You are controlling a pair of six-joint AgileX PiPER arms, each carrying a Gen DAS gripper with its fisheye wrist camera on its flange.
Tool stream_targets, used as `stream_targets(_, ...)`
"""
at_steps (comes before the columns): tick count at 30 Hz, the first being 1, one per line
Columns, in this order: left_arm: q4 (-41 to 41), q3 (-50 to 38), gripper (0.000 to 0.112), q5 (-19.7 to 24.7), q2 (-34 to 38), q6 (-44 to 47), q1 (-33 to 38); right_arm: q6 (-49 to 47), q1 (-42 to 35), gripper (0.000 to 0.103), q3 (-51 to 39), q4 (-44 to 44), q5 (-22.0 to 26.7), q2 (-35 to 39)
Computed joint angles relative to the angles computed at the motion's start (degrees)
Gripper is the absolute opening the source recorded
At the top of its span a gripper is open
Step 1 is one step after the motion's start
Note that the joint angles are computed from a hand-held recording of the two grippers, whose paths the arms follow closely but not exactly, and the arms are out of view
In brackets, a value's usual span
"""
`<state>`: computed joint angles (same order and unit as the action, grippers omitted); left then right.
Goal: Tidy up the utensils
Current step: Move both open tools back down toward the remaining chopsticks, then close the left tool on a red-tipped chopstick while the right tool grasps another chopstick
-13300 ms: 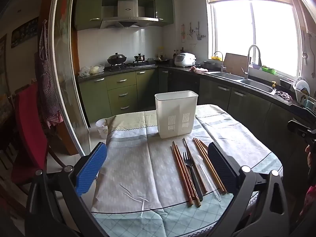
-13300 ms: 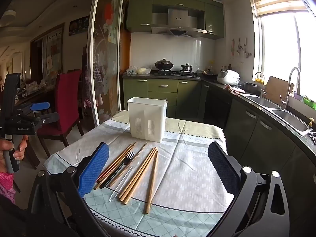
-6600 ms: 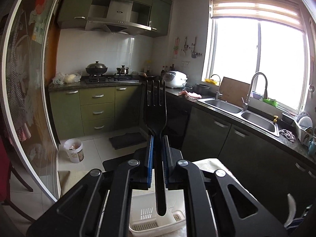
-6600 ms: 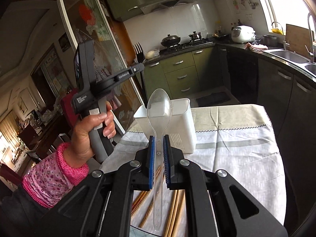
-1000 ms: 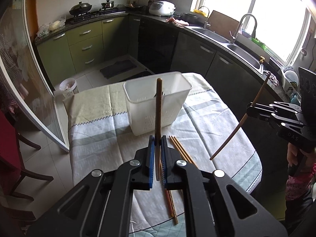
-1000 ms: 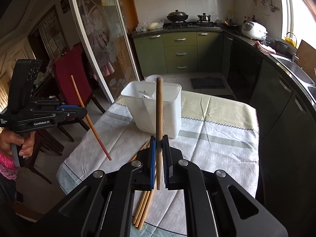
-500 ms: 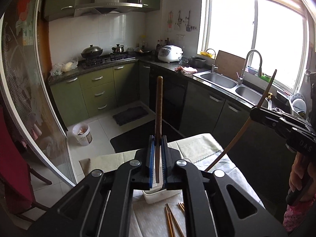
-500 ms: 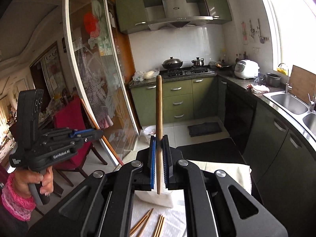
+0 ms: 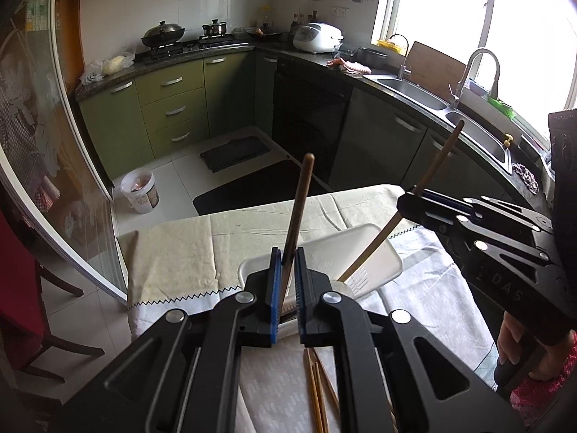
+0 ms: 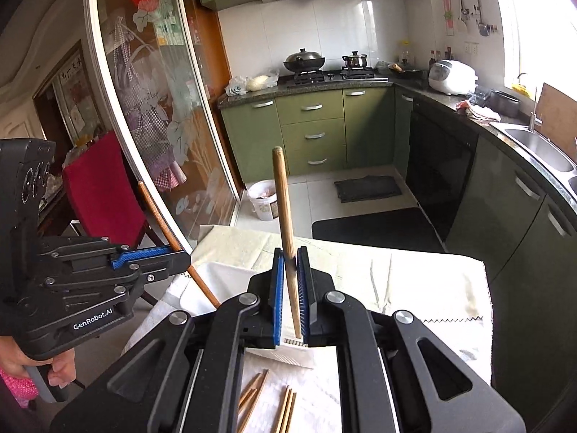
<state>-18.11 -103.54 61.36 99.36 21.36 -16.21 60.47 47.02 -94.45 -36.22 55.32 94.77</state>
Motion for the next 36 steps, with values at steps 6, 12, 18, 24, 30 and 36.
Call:
stream_targets(6,-0.9,2.6,0.022,-1.0,-2.1,1.3,0.8,1.1,0.6,0.014,3.4,-1.3,-0.7,-1.4)
stream_targets(12,-2.7,4.1,0.024,0.7,-6.0,2.2,2.1,4.1,4.2,0.027,6.1,-5.5,1.2,-6.2)
stream_targets(18,-2.1,13.9,0.028,5.8,-10.4,3.7,2.6,11.9,12.9,0.035,14.0,-11.9,5.8,-15.3)
stream_targets(24,1.6,29.5,0.028,3.8,-10.5,4.4,-1.2,13.9,17.4,0.036,23.4,-6.4,8.8,-19.8)
stream_targets(30,4.8,31.9,0.026,-0.1,-6.5,0.9,-4.5,19.6,18.0,0.036,35.9,-2.1,2.9,-22.7)
stream_targets(36,7.2,33.0,0.020,-2.8,-3.7,-1.5,-5.7,22.7,17.4,0.036,43.7,-0.2,-2.3,-24.6)
